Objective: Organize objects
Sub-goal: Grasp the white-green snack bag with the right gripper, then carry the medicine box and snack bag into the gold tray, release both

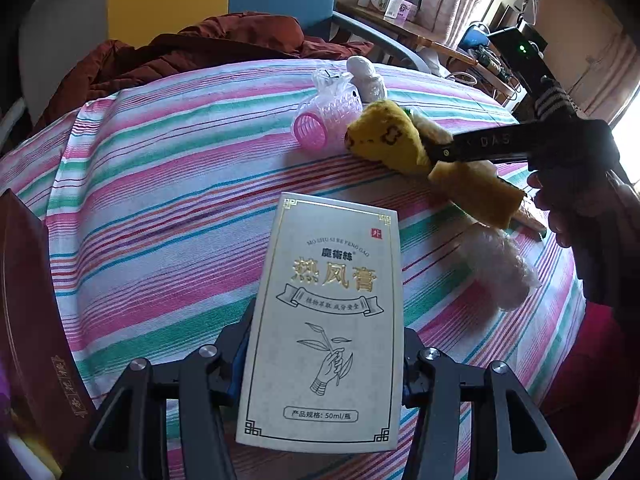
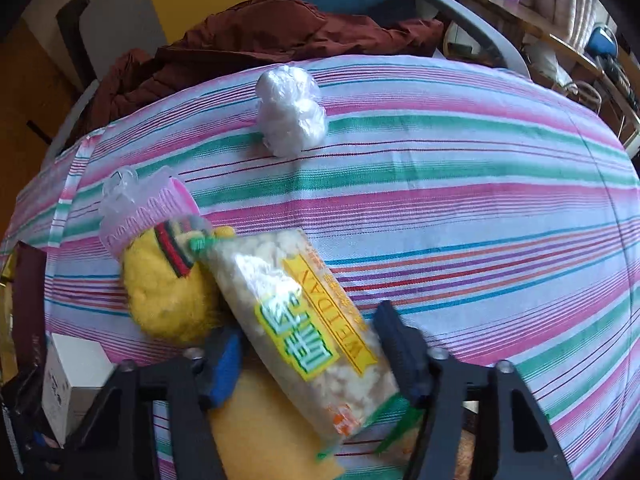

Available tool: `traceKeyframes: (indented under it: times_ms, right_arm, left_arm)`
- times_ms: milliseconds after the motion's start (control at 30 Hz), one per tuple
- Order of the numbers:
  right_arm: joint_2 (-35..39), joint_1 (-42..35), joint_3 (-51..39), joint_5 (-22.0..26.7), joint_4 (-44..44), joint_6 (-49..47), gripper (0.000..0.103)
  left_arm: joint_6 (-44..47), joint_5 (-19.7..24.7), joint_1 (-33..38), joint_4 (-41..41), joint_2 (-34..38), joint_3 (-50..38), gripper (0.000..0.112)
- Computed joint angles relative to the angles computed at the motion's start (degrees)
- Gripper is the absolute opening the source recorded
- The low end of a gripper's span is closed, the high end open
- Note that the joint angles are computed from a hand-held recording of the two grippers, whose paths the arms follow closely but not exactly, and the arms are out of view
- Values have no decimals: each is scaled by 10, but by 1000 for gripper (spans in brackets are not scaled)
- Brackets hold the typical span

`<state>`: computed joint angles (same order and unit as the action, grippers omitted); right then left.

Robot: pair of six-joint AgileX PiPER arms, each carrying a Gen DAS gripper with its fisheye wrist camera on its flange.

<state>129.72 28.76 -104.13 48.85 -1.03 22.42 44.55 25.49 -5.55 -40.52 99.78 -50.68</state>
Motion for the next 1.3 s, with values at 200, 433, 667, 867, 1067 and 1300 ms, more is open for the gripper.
traceKeyframes:
  times_ms: [200, 433, 667, 867, 1067, 1300]
  right_arm:
    - [-35, 39, 43, -1, -117, 89, 27]
    - [-133, 76, 132, -25, -226, 190, 21]
    - [-210, 112, 197, -53, -260, 257, 21]
    - [-242, 174, 190, -64, -281, 305, 21]
    - [-201, 243, 107, -80, -225, 263, 21]
    - [-51, 310, -114, -30, -129, 171, 21]
  left_arm:
    - [17, -11, -1, -18, 1, 4, 54]
    - [67, -9, 8, -71, -24, 20, 54]
    - [94, 29, 36, -95, -119, 52, 54]
    - [115, 107, 139, -97, -224, 90, 54]
    - [186, 224, 333, -124, -280, 101, 54]
    - [280, 316, 584, -125, -242, 82, 54]
